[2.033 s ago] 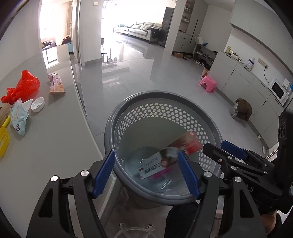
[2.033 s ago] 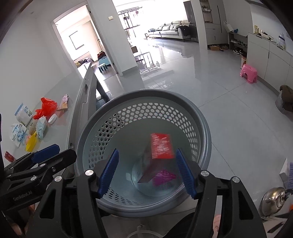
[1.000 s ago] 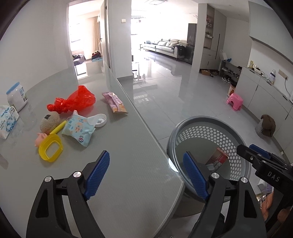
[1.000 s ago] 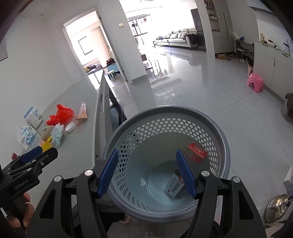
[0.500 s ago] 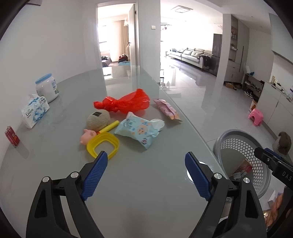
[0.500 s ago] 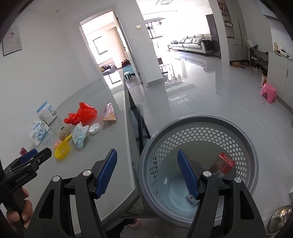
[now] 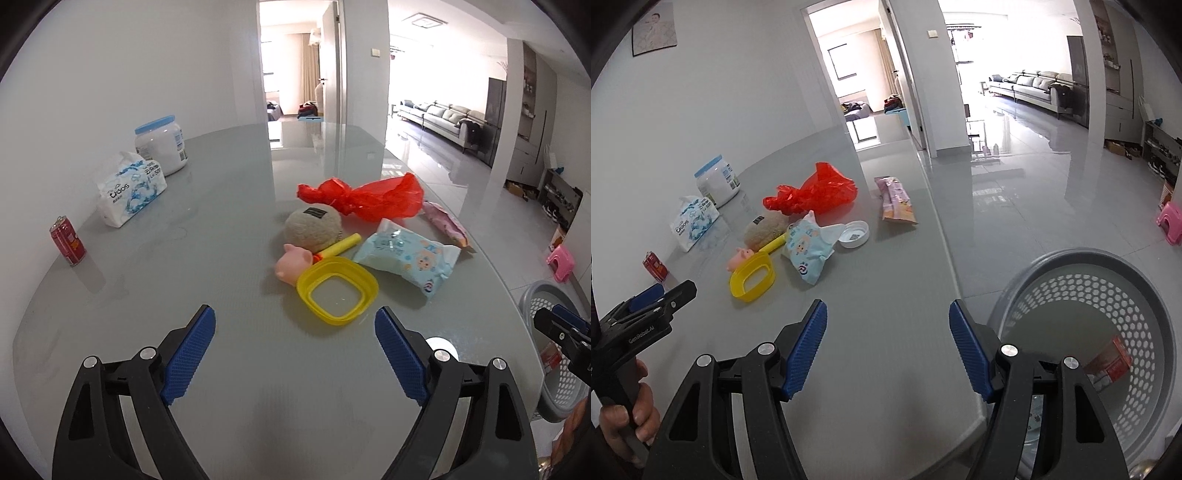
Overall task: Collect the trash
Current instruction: 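Return both tools to the table toward the wipes pack and yellow lid, then grasp the blue wipes pack with the right tool while the left tool grasps the yellow lid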
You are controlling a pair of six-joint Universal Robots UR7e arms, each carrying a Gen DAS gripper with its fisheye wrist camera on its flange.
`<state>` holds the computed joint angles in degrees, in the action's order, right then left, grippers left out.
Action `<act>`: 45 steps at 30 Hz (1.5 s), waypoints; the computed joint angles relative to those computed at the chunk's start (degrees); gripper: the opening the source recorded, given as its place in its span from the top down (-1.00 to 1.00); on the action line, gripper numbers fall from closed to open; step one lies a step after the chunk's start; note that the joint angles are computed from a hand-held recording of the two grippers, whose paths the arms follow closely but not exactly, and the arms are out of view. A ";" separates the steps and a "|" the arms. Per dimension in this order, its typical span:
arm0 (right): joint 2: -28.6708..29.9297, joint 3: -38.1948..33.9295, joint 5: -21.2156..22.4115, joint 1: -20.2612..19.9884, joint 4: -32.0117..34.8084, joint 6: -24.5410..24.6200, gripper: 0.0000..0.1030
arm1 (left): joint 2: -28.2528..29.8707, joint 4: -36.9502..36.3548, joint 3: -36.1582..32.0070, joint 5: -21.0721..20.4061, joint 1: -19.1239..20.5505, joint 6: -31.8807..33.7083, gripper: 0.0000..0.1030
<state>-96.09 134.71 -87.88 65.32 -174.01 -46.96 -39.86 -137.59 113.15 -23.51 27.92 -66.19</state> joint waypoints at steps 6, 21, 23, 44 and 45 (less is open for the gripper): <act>6.26 -2.15 -3.83 4.81 -2.80 0.22 -0.28 | -1.50 0.42 1.25 0.85 2.16 -1.32 -0.70; 18.67 -8.47 -10.75 12.72 -6.62 -4.21 -0.35 | -1.60 -3.51 1.20 1.50 6.37 1.13 -0.72; 19.73 -9.03 -11.46 13.28 -6.89 -5.32 -0.35 | -1.74 -3.79 1.40 1.44 6.66 0.95 -0.72; 29.78 -13.34 -20.47 17.28 -13.55 -14.48 -0.42 | -1.74 -10.56 3.20 -0.01 7.53 3.27 -0.72; 29.96 -13.52 -20.56 17.32 -13.46 -14.42 -0.42 | -1.70 -11.05 3.28 -0.06 7.53 3.57 -0.72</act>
<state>-66.13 121.19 -108.44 82.64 -187.47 -61.38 -41.56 -148.64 116.43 -23.57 35.45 -62.62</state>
